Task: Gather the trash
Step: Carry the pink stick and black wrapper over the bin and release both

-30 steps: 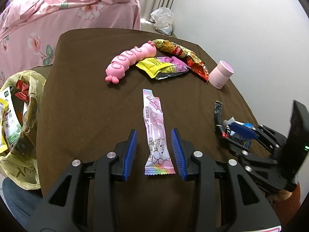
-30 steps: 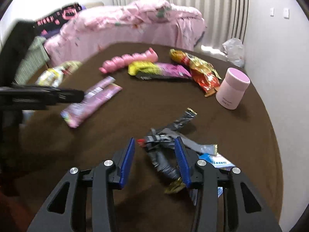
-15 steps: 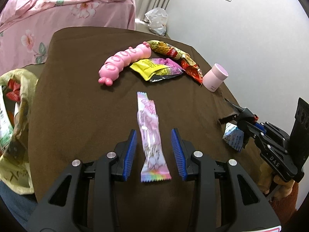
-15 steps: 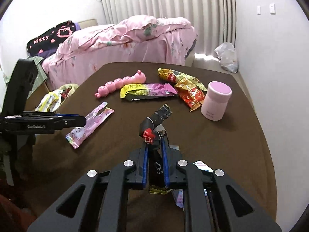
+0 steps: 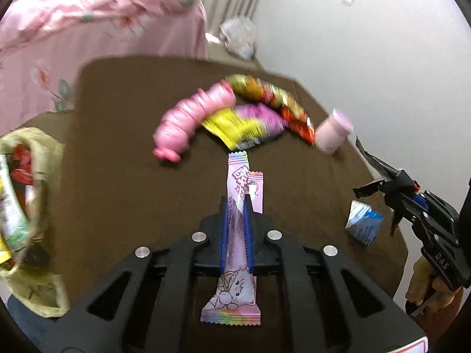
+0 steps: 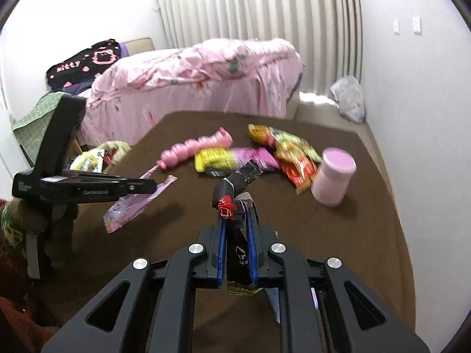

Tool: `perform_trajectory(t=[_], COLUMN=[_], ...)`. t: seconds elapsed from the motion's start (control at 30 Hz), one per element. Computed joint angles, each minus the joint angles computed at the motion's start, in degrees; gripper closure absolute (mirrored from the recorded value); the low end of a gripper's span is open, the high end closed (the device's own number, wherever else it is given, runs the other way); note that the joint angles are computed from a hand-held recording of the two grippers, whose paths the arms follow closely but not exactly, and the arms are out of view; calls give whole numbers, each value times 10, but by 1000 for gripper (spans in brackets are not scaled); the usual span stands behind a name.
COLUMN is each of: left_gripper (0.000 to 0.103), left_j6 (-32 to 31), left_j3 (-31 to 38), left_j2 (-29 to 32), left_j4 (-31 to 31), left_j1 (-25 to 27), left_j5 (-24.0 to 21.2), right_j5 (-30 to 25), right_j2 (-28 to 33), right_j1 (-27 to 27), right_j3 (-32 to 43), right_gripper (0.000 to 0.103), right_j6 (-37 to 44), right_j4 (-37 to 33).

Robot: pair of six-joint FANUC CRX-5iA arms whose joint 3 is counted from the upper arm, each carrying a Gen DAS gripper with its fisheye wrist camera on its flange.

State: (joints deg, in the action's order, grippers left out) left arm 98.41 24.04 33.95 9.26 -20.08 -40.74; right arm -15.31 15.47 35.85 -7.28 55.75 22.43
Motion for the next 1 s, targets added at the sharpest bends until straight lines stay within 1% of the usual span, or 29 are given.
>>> perform_trajectory(t=[0.07, 0.13, 0.37, 0.53, 0.7, 0.77, 0.8, 0.83, 0.87, 0.93, 1.0], left_gripper=[94, 94, 94, 94, 94, 94, 94, 94, 94, 94, 94], left_j6=[26, 75, 194, 259, 307, 327, 346, 378, 402, 458, 494], left_j3=[-32, -54, -115, -144, -173, -188, -197, -206, -209, -230, -248], left_j2=[-35, -69, -148, -180, -206, -219, -226, -234, -238, -248, -255], left_j4=[-29, -82, -187, -245, -280, -290, -299, -314, -325, -332, -331], left_j1=[4, 9, 33, 46, 63, 72, 77, 84, 88, 110, 126], left_j5=[28, 43, 55, 52, 53, 59, 63, 67, 69, 84, 98], right_j5=[5, 5, -47, -95, -142, -168, -181, -196, -216, -250, -300], right_j2=[3, 7, 46, 80, 119, 139, 148, 160, 175, 206, 255], right_j1=[7, 13, 46, 65, 81, 84, 85, 85, 84, 80, 74], right_j3=[11, 24, 125, 196, 272, 315, 336, 360, 393, 455, 546], right_gripper=[90, 90, 90, 90, 90, 90, 90, 90, 90, 90, 90], right_j6=[3, 14, 154, 230, 295, 334, 350, 370, 395, 433, 466], right_j4=[12, 11, -93, -142, -182, -214, -228, -246, -271, -313, -357])
